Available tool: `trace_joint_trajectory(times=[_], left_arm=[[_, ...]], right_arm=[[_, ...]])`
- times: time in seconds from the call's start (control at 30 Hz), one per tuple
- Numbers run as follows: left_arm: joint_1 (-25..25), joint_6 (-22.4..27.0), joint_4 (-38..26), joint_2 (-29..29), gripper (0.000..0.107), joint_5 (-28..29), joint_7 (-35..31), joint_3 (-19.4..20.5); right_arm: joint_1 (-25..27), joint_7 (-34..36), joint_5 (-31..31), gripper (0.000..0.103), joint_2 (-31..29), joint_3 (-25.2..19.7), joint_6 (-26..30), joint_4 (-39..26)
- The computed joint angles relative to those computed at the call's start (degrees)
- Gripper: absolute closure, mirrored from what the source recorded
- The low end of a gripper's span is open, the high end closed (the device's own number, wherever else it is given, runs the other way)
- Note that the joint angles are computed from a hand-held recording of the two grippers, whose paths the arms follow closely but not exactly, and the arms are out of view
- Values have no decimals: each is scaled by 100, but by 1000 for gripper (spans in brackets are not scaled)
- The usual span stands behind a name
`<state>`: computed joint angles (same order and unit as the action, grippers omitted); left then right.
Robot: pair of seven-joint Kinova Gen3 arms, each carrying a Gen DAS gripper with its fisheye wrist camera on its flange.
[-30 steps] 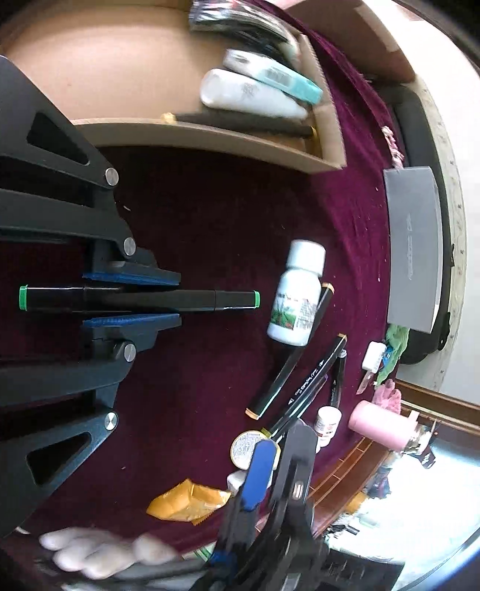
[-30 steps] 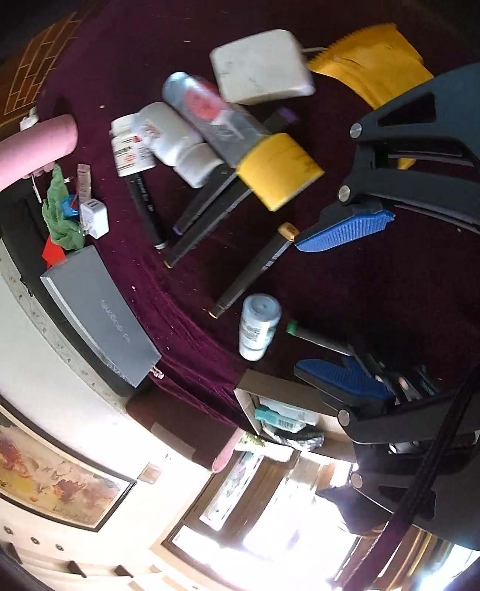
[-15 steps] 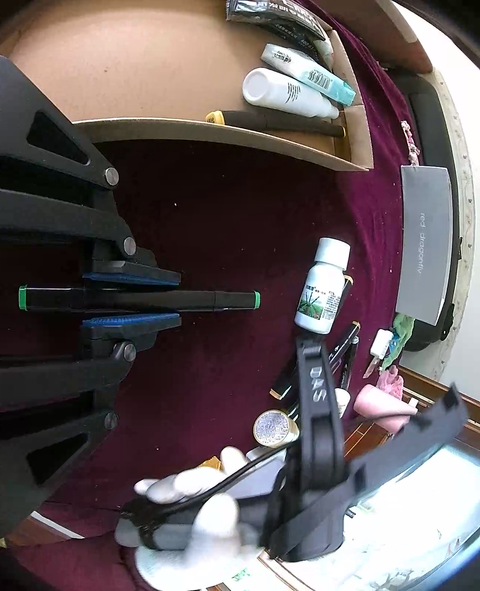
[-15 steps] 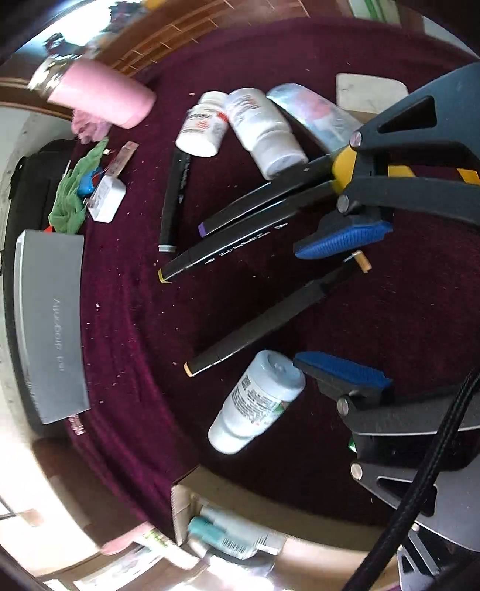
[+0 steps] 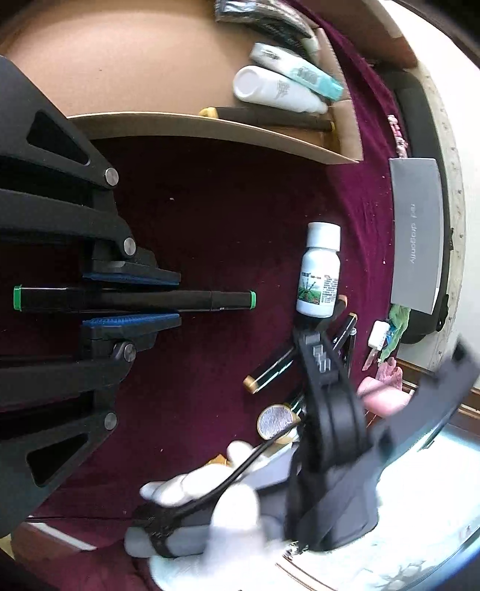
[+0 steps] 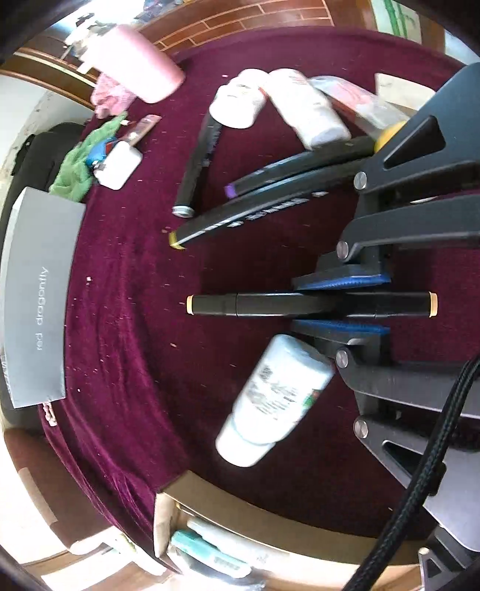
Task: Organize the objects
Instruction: 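Grasp a yellow-capped black marker with the right tool, then lower both markers into the tray and open both tools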
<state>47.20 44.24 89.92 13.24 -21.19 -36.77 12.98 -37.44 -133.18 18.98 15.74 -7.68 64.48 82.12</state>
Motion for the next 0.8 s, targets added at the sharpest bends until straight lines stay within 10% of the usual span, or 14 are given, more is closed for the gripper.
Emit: trace_joint_trajectory(times=[0.4, 0.8], left_arm=[[-48, -312, 427, -530, 96, 3, 339, 192], [-647, -897, 1659, -2007, 96, -795, 1599, 659]], right_arm=[[924, -313, -1593, 91, -1896, -259, -1638, 2063], [970, -202, -2176, 91, -2311, -869, -2347, 2211]])
